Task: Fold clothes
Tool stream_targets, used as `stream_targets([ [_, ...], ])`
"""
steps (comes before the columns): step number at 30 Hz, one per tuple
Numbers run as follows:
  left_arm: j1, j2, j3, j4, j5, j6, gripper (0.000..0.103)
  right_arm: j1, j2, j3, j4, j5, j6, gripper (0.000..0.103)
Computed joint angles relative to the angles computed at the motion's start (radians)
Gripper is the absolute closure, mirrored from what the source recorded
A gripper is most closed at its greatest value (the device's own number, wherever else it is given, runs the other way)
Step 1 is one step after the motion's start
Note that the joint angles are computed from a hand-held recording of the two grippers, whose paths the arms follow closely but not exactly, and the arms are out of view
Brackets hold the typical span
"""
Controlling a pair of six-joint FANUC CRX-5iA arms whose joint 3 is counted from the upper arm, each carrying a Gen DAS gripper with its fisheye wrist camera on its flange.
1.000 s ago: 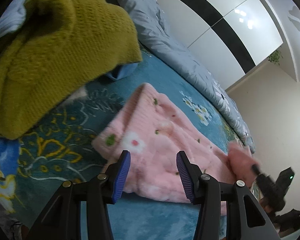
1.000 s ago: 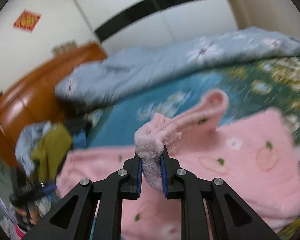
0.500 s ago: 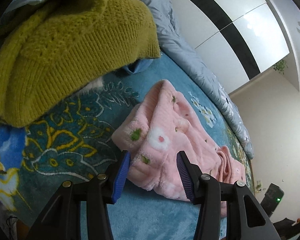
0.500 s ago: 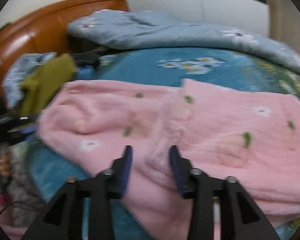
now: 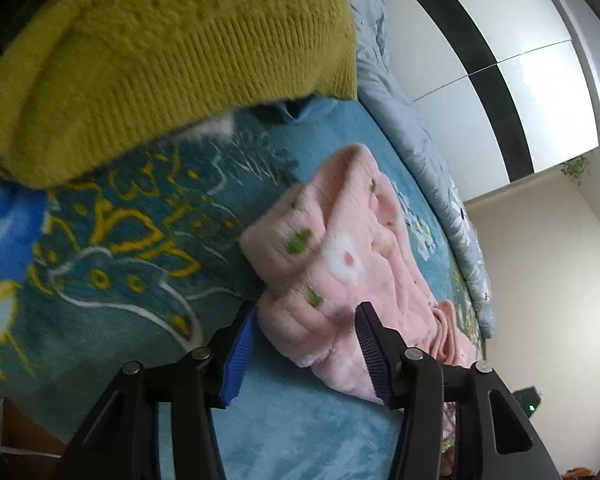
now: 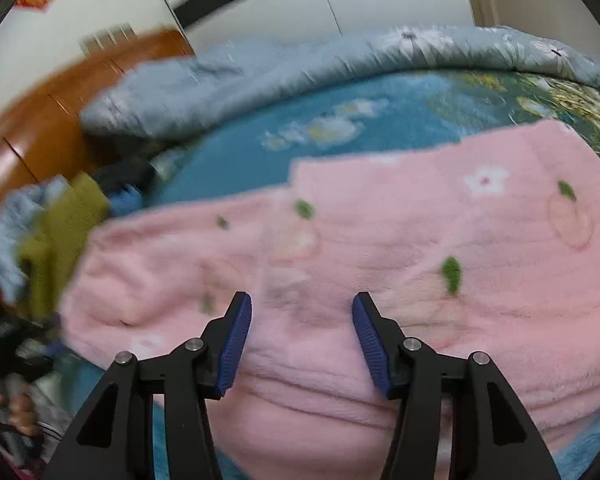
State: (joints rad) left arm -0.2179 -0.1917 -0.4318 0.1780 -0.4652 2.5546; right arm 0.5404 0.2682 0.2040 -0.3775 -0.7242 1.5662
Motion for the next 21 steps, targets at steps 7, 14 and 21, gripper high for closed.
stream_targets([
  [7, -0.007, 0.077, -0.006, 0.118, 0.045, -0.013, 0.04, -0.041, -0.095, -0.154, -0.072, 0.215, -0.031, 0.048],
  [14, -0.048, 0.136, 0.16, -0.15, -0.07, 0.248, 0.043, -0.12, -0.109, -0.168, -0.187, 0.197, -0.031, 0.048],
  [21, -0.206, 0.239, 0.494, -0.569, -0.331, 0.413, 0.079, -0.133, -0.182, -0.233, -0.123, 0.228, -0.091, 0.04],
])
